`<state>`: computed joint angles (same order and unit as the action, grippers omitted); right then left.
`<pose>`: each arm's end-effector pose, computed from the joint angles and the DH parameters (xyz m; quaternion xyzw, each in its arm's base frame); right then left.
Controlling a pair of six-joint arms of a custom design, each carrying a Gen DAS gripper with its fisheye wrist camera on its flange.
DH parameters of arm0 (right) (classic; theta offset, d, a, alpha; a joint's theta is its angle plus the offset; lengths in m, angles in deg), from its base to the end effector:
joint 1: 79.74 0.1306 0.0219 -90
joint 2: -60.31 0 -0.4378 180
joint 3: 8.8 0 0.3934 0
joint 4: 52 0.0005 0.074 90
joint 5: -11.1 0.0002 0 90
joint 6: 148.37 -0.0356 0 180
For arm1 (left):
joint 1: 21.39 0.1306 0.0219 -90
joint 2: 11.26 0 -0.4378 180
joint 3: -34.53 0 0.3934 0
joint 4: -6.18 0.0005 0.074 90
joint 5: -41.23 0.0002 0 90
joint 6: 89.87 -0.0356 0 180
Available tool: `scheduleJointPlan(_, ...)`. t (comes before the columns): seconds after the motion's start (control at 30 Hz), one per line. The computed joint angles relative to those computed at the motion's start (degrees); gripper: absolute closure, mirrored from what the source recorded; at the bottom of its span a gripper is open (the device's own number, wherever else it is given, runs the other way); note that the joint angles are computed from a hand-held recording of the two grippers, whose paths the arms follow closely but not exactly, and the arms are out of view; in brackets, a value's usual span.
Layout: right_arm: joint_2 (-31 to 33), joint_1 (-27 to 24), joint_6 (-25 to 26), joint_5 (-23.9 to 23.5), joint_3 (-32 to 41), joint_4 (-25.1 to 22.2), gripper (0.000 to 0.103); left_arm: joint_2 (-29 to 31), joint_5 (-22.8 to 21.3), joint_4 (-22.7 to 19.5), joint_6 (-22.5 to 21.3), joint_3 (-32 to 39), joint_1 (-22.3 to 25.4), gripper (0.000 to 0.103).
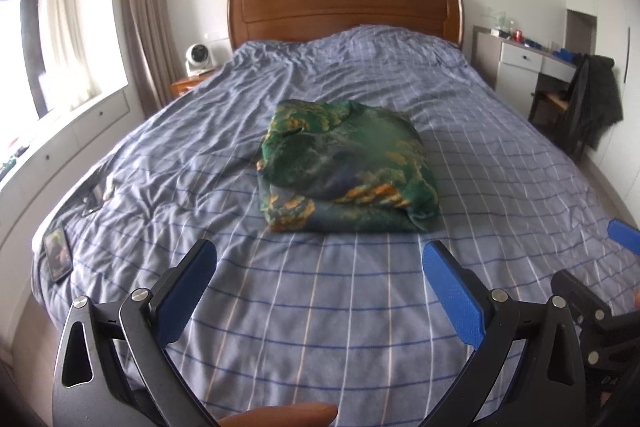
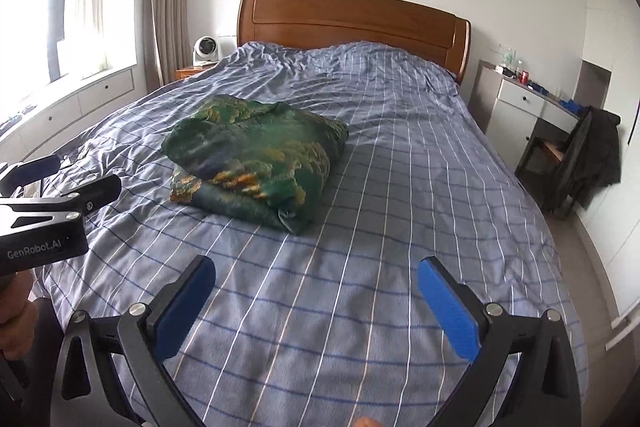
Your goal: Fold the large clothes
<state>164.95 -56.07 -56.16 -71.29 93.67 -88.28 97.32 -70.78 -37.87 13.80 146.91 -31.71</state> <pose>0.5618 0.2406 0.4712 -0.1731 0.8822 0.0221 0.4374 0.6275 -0.1012 0.5024 -0.1063 0.8878 0.0836 0.4399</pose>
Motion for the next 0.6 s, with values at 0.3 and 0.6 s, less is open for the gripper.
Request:
scheduleJointPlan(0.3, -2.6, 1.6, 1.8, 2.1, -3.6, 0.5, 0.0, -1.4, 1.6, -0.1, 0.6, -2.8, 0.1, 0.0)
scheduleJointPlan(0.6, -2.6, 1.9, 1.9, 2.1, -3.7, 1.0, 0.0, -2.9, -1.3, 2.6, 1.4, -5.4, -0.5, 0.001)
